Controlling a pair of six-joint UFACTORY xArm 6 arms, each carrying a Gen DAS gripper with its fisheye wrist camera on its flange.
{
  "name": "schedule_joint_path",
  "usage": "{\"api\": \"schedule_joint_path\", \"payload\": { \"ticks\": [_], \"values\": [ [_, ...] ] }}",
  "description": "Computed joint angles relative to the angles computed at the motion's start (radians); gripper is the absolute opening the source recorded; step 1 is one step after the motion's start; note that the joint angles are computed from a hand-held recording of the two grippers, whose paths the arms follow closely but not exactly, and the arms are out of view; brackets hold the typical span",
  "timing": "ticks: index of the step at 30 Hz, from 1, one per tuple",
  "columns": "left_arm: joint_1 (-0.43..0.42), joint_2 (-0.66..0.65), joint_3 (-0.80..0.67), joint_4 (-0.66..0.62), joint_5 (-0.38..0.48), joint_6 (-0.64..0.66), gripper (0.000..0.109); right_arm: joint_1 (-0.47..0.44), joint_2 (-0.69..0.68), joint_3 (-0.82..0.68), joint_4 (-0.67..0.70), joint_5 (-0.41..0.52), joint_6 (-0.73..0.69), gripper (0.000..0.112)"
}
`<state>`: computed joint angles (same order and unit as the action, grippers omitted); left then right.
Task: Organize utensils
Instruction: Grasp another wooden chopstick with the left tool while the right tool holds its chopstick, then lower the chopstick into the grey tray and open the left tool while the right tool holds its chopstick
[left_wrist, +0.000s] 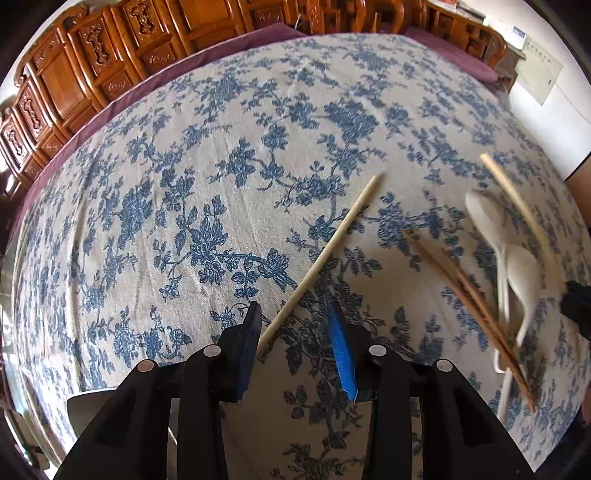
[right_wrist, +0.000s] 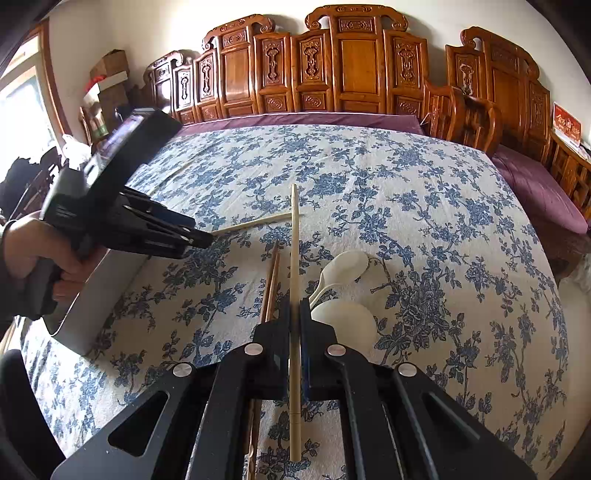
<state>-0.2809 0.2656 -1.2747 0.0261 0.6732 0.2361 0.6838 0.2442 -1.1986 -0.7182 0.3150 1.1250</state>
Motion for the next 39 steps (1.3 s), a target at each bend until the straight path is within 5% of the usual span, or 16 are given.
{"api": "schedule_joint_path", "payload": {
  "ticks": [5, 8, 11, 22, 39],
  "values": [
    [0.000, 0.036, -0.045, 0.020, 0.022, -0.021, 0.033, 0.003, -0.003, -0.001, -0.017, -0.008, 0.012, 0.006],
    [0.002, 0.042, -0.062, -0.042, 0.054, 0.013, 0.010, 0.006, -0.008, 0.002, -0.027, -0.008, 0.023, 0.006],
    [-0.011, 0.014, -0.020, -0.007, 0.033, 0.009, 0.004, 0.002, -0.015, 0.008, -0.043, -0.014, 0.047, 0.006],
    [-0.014, -0.216, 0.190, -0.100, -0.066, 0.044, 0.004, 0.021, -0.018, -0.003, -0.079, 0.002, 0.098, 0.006],
    [0.029, -0.535, 0.417, -0.216, -0.066, 0.151, 0.004, 0.085, 0.001, -0.040, -0.106, 0.056, 0.151, 0.006]
  ]
}}
